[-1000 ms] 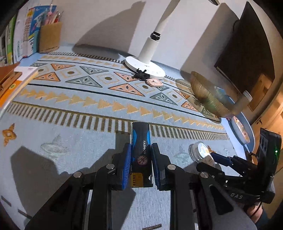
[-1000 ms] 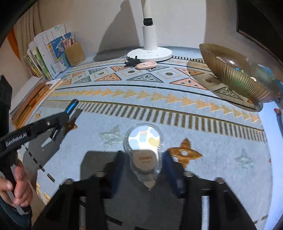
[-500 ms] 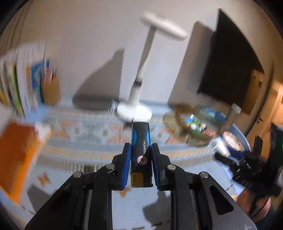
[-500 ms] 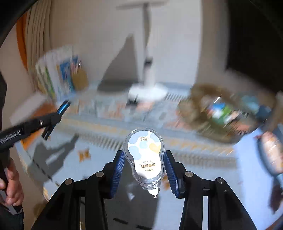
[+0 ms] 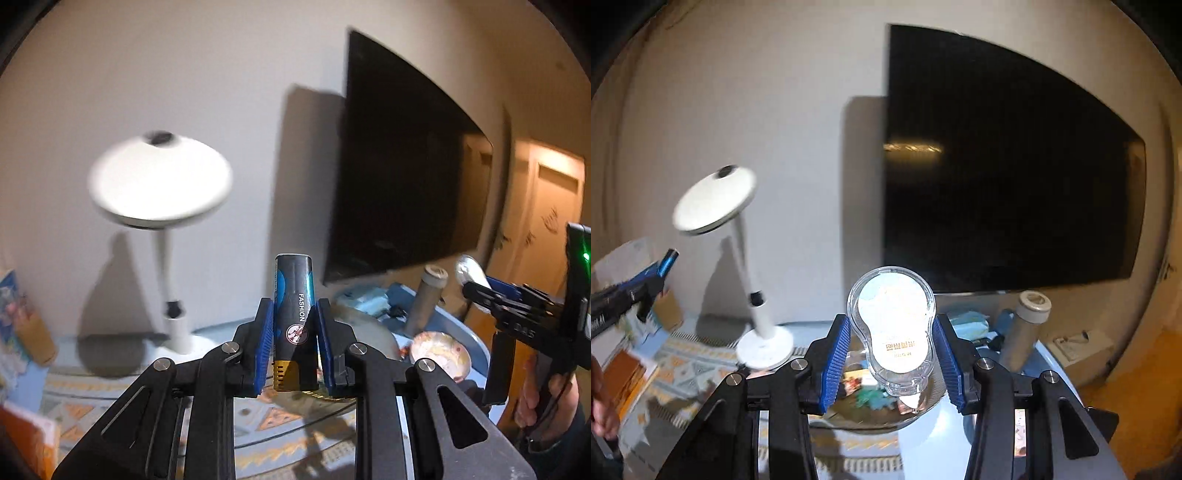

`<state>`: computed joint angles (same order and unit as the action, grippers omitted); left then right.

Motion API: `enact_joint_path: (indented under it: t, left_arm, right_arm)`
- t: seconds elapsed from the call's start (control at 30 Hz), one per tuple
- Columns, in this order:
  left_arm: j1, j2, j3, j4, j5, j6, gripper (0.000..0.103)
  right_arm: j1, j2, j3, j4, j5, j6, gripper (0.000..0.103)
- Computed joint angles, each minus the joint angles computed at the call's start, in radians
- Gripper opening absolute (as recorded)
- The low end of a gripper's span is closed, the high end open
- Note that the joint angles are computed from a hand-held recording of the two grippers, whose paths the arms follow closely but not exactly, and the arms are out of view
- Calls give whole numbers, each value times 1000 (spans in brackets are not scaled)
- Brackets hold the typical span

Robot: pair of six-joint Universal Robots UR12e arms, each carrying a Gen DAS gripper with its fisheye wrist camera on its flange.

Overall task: Organize rigid objects
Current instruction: 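Carry tape dispenser and blue-yellow stick over the amber bowl and open both tools, then withdraw both open tools from the bowl back toward the lamp base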

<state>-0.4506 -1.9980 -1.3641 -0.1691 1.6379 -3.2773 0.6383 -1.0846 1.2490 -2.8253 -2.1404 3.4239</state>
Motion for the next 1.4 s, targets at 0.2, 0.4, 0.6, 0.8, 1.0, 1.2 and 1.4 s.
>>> enact_joint_path:
  t: [0.2, 0.4, 0.6, 0.8, 1.0, 1.2, 1.4]
  left_arm:
    - [-5, -145, 157, -147, -109, -1, 20]
    - [-10, -268, 286, -308, -162, -2, 20]
    - [-24, -331, 364, -419, -172, 16, 20]
    - [3, -295, 310, -346, -215, -71, 81]
    - [45, -180, 156, -223, -252, -137, 81]
    - [75, -56, -1, -137, -196, -151, 81]
    - [97, 69, -156, -83, -105, -70, 84]
  right_arm:
    - [-61, 59, -53, 191, 15, 115, 45]
    - [-115, 104, -89, 363, 104, 229, 45]
    - [-129, 169, -173, 536, 108, 227, 45]
    - [-135, 171, -186, 553, 76, 240, 57]
    - [-118, 113, -128, 435, 68, 255, 61]
    - [-67, 99, -138, 366, 130, 204, 61]
    - [-1, 130, -186, 310, 217, 121, 68]
